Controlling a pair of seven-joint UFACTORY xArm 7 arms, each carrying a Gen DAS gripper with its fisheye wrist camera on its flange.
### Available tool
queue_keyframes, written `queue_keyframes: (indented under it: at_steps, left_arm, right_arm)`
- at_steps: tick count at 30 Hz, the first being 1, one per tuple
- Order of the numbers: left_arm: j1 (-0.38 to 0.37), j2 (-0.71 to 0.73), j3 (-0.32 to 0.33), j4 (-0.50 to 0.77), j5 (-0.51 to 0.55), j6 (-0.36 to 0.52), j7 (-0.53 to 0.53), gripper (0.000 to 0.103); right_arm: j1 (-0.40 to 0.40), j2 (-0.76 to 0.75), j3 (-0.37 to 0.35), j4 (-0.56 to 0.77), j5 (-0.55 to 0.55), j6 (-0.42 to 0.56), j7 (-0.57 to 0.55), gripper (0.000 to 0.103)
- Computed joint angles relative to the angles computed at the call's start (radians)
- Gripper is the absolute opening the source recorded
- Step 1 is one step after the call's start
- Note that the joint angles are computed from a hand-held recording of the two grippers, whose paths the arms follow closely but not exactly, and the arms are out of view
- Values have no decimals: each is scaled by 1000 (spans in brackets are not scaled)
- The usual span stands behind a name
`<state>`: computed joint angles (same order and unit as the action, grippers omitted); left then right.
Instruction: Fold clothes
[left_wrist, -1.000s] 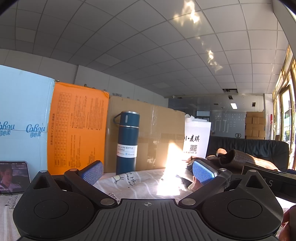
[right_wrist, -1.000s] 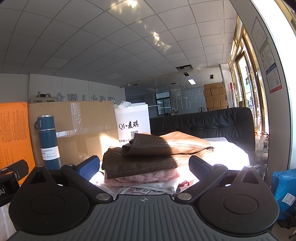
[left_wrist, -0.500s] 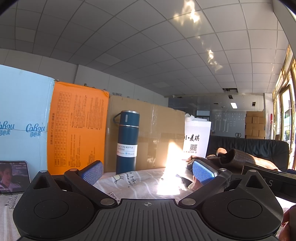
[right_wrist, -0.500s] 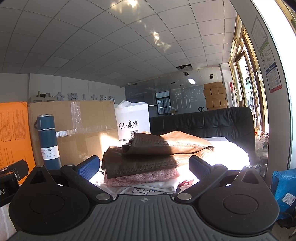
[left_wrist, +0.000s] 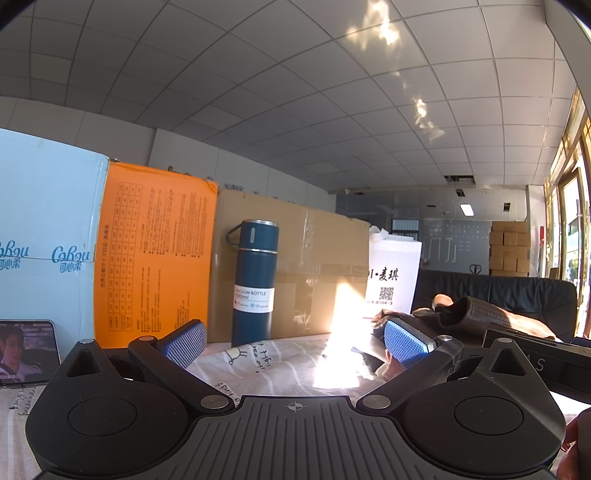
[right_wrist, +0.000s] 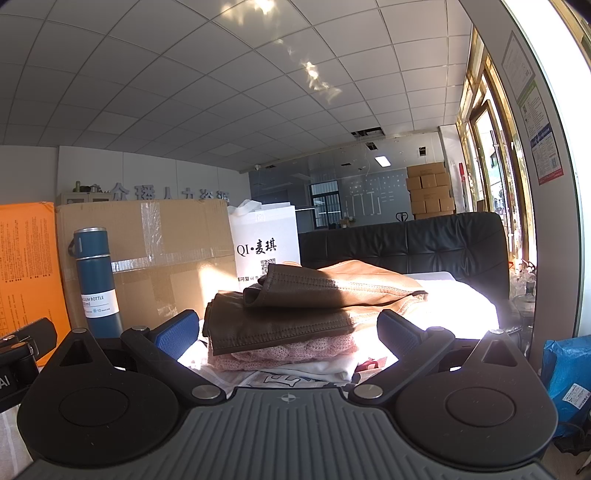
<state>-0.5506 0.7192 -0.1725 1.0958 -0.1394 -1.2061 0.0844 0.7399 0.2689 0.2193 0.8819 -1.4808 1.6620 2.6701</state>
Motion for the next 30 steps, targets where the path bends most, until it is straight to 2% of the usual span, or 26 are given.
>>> queue_keyframes:
  at_steps: [30]
  left_arm:
    - [2, 1, 0, -1, 2, 0, -2, 103]
  right_arm:
    - [-5, -8, 2, -5, 2, -19, -11, 103]
